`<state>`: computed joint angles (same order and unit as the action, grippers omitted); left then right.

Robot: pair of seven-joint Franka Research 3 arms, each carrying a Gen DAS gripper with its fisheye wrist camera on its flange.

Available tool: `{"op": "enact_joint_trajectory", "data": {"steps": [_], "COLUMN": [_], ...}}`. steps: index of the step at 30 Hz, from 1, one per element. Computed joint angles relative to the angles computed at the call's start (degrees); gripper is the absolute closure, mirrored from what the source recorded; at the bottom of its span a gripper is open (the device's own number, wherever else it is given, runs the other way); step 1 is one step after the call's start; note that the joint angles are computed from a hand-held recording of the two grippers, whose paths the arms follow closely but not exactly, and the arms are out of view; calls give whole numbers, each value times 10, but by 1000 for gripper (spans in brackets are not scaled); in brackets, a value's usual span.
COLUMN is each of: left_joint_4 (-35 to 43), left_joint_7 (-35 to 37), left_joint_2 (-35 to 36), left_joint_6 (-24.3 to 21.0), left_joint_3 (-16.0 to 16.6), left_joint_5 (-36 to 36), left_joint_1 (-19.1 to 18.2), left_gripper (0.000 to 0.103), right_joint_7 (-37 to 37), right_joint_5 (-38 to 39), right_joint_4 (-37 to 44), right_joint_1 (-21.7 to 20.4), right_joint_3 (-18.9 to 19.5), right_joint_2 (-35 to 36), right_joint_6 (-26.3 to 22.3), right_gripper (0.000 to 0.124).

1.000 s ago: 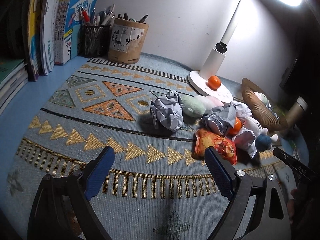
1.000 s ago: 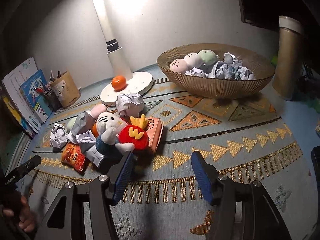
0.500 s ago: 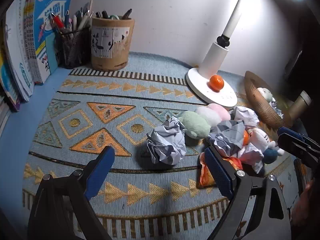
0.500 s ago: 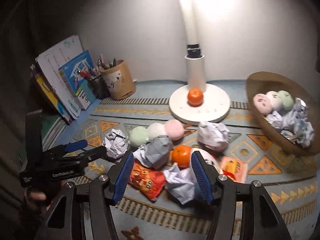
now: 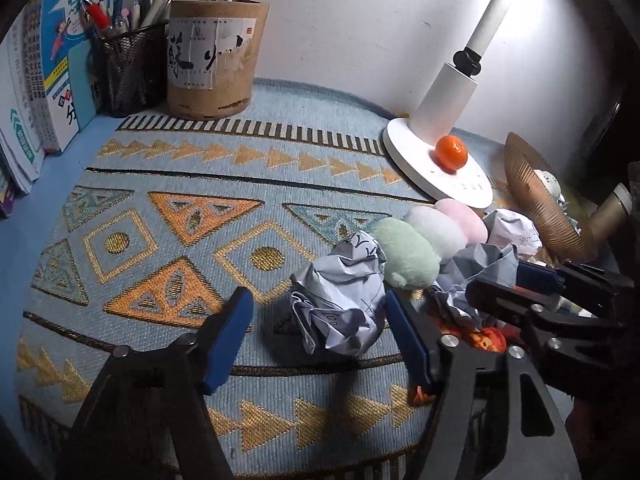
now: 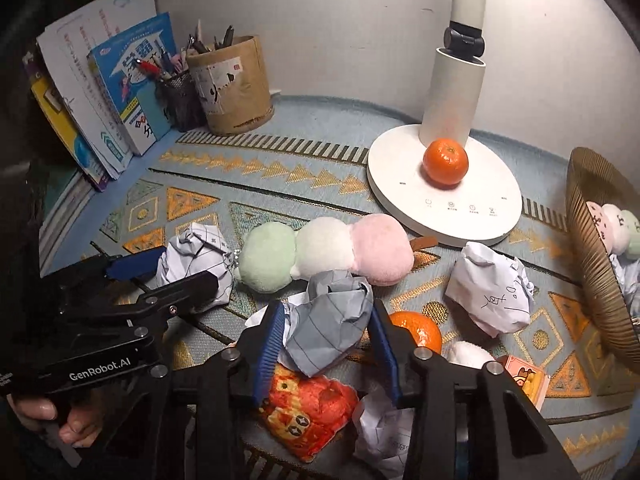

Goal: Organize objects
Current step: 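Grasp a white paper ball with the left tool while the right tool grasps a grey one, then carry both paper balls over the woven bowl and open both tools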

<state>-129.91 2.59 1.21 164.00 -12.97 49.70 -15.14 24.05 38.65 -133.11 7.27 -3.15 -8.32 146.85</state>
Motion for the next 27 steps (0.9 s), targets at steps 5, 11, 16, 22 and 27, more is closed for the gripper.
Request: {"op": "enact_joint_trajectory", "data": {"steps": [5,11,16,22,27], "left_joint_4": [15,-4,-28,-10,-5], "left_joint_7": [54,81,25,-221,-263], "left_joint_2": [-9,-88,-125,-59,-28], "left_joint_6": [-34,-55,-16,-37,-36], "left_joint_3": [-10,-31,-73,-132,-100], "left_joint_5": [-17,-23,3,190,222], "left_joint_1": [-13,-13,-4,-5,-37], "left_gripper": [64,64,64,64,64], "right_joint_7": [-58,-89,-95,-88,-125], "right_joint_5": [74,119,86,44,84], "right_joint_4": [-15,-37,-77,-101,-90], "right_joint_1": [4,-25,-80,-131,-142], "right_joint_3": [-23,-76,-116,-128,-135], "right_joint_2": [-43,-140,-192,-150,-109], "right_joint_6": [-16,-96,-148,-130,-130], "right_gripper": [95,94,94,94,94]}}
